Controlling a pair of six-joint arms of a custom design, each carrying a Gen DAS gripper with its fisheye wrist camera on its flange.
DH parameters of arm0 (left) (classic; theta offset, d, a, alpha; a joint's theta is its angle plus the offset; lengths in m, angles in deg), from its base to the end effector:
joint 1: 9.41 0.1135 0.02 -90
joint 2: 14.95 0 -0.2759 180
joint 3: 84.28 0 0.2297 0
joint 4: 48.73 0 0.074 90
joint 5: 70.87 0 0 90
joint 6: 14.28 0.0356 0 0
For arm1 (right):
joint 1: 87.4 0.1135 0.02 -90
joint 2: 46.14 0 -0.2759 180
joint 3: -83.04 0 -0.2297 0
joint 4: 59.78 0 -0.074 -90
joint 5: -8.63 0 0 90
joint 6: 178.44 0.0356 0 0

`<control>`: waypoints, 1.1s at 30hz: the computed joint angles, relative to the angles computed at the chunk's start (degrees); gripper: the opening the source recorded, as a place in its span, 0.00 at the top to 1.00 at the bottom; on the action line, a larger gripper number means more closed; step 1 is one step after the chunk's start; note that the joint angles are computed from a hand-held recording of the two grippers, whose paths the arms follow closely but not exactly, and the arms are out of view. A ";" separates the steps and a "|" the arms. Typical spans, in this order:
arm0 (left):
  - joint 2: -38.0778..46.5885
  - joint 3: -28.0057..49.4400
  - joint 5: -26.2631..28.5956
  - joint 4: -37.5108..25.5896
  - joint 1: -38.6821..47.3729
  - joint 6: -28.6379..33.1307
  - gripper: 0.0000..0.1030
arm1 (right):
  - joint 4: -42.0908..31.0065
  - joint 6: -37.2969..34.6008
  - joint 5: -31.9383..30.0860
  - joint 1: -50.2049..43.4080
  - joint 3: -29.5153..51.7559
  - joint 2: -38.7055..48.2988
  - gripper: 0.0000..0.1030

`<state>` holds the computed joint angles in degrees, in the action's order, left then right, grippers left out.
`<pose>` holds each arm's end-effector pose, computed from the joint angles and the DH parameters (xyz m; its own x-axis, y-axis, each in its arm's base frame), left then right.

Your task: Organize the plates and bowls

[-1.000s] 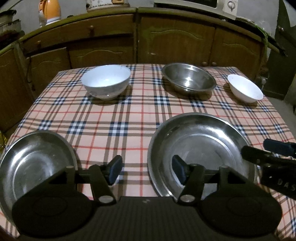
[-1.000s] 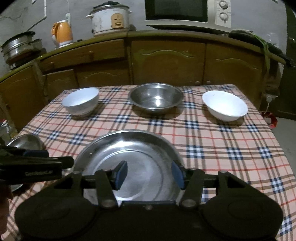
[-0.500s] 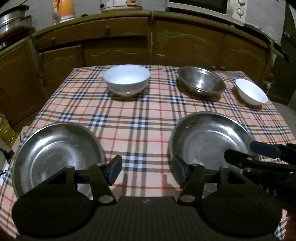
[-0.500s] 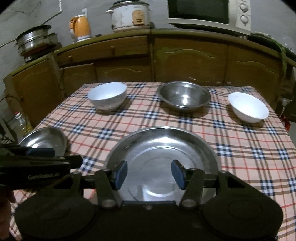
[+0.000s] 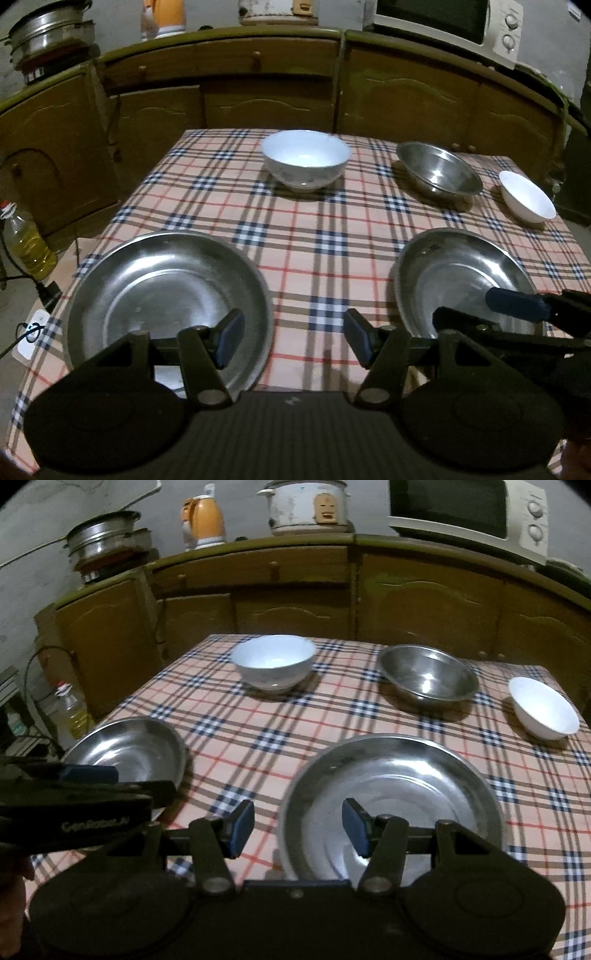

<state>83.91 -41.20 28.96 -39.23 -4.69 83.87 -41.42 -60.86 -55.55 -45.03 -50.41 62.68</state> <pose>0.2667 0.0159 0.1173 -0.7078 0.0817 -0.7016 0.1383 0.9901 -0.0242 0.2264 0.1855 0.0978 -0.6277 -0.0085 -0.7784 -0.0950 0.9933 0.0658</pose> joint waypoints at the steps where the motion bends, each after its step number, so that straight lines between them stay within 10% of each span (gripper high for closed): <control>1: 0.06 -0.03 0.29 0.10 0.50 0.38 0.40 | -0.30 -0.09 -0.05 0.29 0.57 0.29 0.37; 33: 12.55 9.42 6.33 0.02 22.00 7.19 0.41 | -8.34 0.61 -6.11 3.06 21.50 14.56 0.37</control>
<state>96.46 -31.79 35.29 -39.21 17.32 91.06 -49.76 -60.25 -61.65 -41.97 -28.90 77.25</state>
